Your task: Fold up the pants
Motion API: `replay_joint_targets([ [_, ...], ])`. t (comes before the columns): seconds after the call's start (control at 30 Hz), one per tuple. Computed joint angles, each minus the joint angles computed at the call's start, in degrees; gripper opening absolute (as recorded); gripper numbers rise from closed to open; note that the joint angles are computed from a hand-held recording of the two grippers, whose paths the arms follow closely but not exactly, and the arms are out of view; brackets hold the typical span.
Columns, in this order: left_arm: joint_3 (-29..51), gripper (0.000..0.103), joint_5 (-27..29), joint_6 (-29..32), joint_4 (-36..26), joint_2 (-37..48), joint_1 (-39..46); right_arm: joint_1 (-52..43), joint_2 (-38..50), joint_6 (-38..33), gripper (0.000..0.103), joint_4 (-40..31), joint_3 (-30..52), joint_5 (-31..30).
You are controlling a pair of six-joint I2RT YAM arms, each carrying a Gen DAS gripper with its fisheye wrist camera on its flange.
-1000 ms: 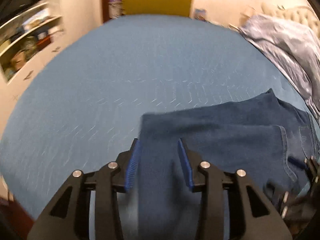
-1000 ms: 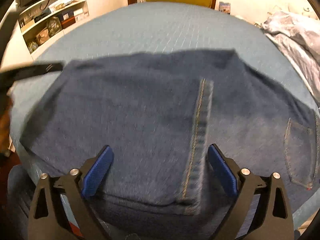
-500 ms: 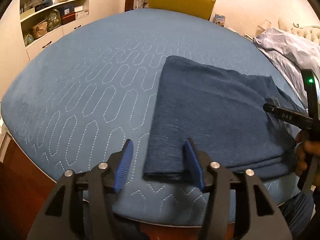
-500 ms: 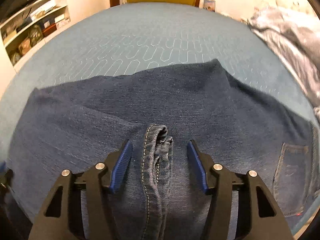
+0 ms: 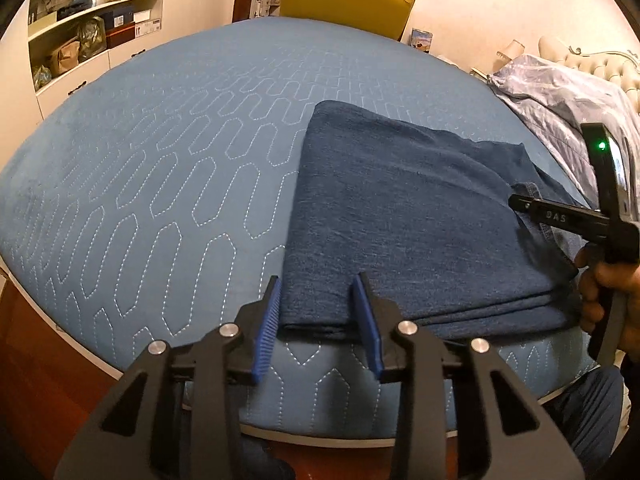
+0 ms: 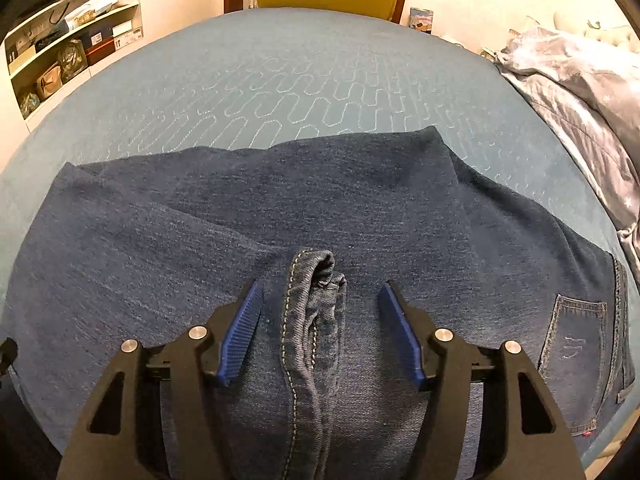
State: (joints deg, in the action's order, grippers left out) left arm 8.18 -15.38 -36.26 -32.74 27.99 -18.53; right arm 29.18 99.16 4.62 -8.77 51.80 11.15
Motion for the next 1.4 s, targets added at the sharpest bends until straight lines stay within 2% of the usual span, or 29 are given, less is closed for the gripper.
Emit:
replay_joint_targets([
  [0.3, -0.7, 0.037, 0.3, 0.2, 0.4, -1.0, 0.4, 4.4, -14.2, 2.8, 0.061, -6.0, -7.3, -0.2],
  [0.43, -0.6, 0.037, 0.7, 0.6, 0.2, -1.2, 1.0, 7.1, -11.6, 4.4, 0.051, -8.2, -7.9, 1.9],
  [0.5, -0.5, 0.038, 1.7, 0.5, -0.2, -2.0, 1.8, 6.5, -10.6, 4.9, 0.05, -6.5, -9.5, 0.3],
  [0.63, -0.5, 0.044, 7.6, 1.2, -2.9, -6.8, 7.4, 8.0, -11.0, 4.4, 0.05, -5.5, -10.6, 2.0],
  [0.73, 0.5, 0.049, 4.2, -1.3, -5.8, -9.5, 3.5, 8.9, -11.3, 5.1, 0.05, -4.8, -11.5, 2.5],
  [0.87, 0.2, 0.051, 4.6, -2.1, -5.4, -9.6, 4.3, 8.6, -11.2, 4.7, 0.05, -4.7, -11.5, 2.2],
  [0.93, -0.5, 0.05, 8.4, -1.1, -4.6, -9.8, 7.5, 8.5, -11.0, 4.5, 0.05, -4.4, -11.5, 2.1],
  [1.07, -0.4, 0.04, 6.5, -1.6, -3.0, -6.4, 4.9, 7.8, -10.4, 3.8, 0.051, -3.7, -11.4, 1.8],
  [1.2, -0.5, 0.029, 11.1, 0.0, -4.7, -9.2, 9.8, 8.0, -10.3, 3.8, 0.051, -3.0, -11.8, 2.1],
  [1.3, -0.8, 0.025, 14.6, 1.3, -5.5, -11.2, 13.6, 7.8, -10.2, 3.5, 0.055, -2.5, -12.1, 2.6],
  [1.4, -0.7, 0.023, 14.6, 0.8, -5.6, -11.4, 13.4, 7.2, -10.1, 3.2, 0.056, -2.2, -12.2, 2.0],
])
